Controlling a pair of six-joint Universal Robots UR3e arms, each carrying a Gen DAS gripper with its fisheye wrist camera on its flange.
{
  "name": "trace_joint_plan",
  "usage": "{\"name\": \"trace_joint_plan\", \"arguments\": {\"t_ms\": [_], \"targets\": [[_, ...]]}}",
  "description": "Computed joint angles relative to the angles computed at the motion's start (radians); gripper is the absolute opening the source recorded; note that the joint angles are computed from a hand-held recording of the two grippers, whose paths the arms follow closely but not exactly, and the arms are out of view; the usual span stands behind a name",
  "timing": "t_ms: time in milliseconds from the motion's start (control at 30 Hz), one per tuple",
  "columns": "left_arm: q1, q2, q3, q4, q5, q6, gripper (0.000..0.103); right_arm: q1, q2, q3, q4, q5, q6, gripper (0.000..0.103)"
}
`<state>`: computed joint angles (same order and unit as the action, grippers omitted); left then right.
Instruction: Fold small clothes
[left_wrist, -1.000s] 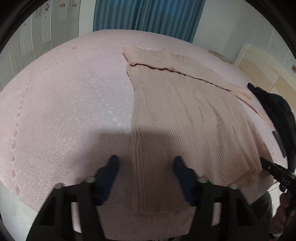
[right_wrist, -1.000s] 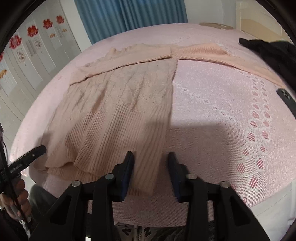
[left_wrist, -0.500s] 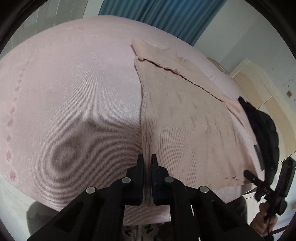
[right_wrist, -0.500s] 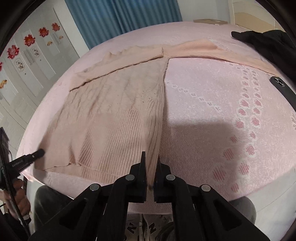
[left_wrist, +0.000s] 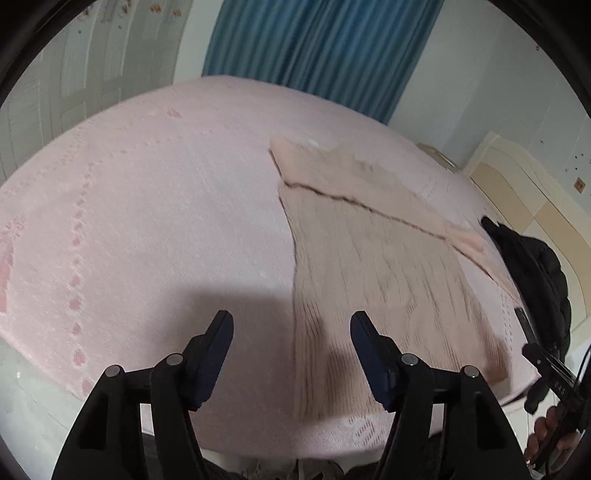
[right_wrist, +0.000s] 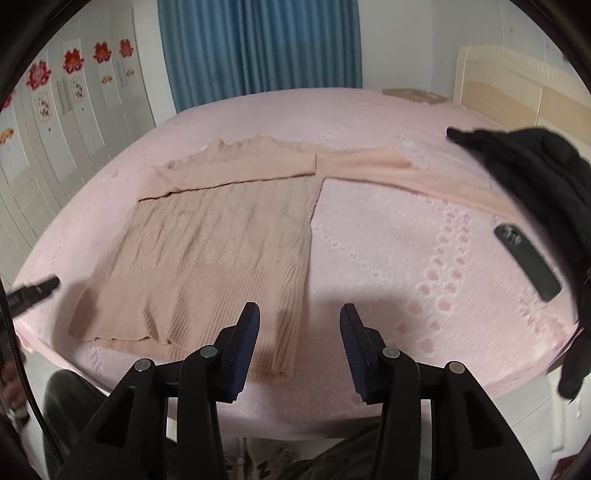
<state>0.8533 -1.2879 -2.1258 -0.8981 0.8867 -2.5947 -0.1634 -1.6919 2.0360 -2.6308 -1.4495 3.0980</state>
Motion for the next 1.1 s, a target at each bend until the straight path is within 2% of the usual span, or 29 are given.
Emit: {"name": "trace_joint_plan", "arguments": {"t_ms": [67, 100, 233, 433, 600, 733, 867, 967, 1000, 1100], "targets": [[-0.019, -0.051, 0.047, 0.033, 0.017, -0.049, 0.065, 0.031, 0.017, 0.015, -0.097, -0.078, 0.023, 0.045], [-0.027, -0.074, 0.071, 0.032, 0.02, -0.063, 0.065, 0.03, 0.023, 0.016, -0.115, -0.083, 0.022, 0.044], [-0.092, -0.203, 0.187, 0.058, 0.053, -0.136, 0.065, 0.008, 0.077, -0.044, -0.069, -0.023, 0.008, 0.035], [-0.217, -0.424, 0.394, 0.111, 0.142, -0.269, 0.065, 0.019, 0.195, -0.122, -0.092, -0.012, 0.002, 0.035], [-0.306, -0.606, 0.619, 0.113, 0.198, -0.368, 0.065, 0.007, 0.318, -0.202, -0.108, 0.022, 0.047, 0.035], [-0.408, -0.751, 0.772, 0.146, 0.273, -0.43, 0.065, 0.021, 0.432, -0.295, -0.069, 0.015, 0.053, 0.035], [-0.525, -0.88, 0.867, 0.225, 0.433, -0.445, 0.065, 0.021, 0.493, -0.349, -0.035, 0.0, 0.033, 0.035], [-0.583, -0.94, 0.867, 0.275, 0.522, -0.422, 0.067, -0.045, 0.456, -0.294, -0.124, 0.054, 0.022, 0.043], [-0.59, -0.937, 0.818, 0.348, 0.539, -0.419, 0.069, -0.062, 0.452, -0.293, -0.139, 0.047, 0.023, 0.047], [-0.589, -0.926, 0.799, 0.367, 0.554, -0.435, 0.079, -0.149, 0.47, -0.338, -0.157, 0.025, 0.037, 0.053]]}}
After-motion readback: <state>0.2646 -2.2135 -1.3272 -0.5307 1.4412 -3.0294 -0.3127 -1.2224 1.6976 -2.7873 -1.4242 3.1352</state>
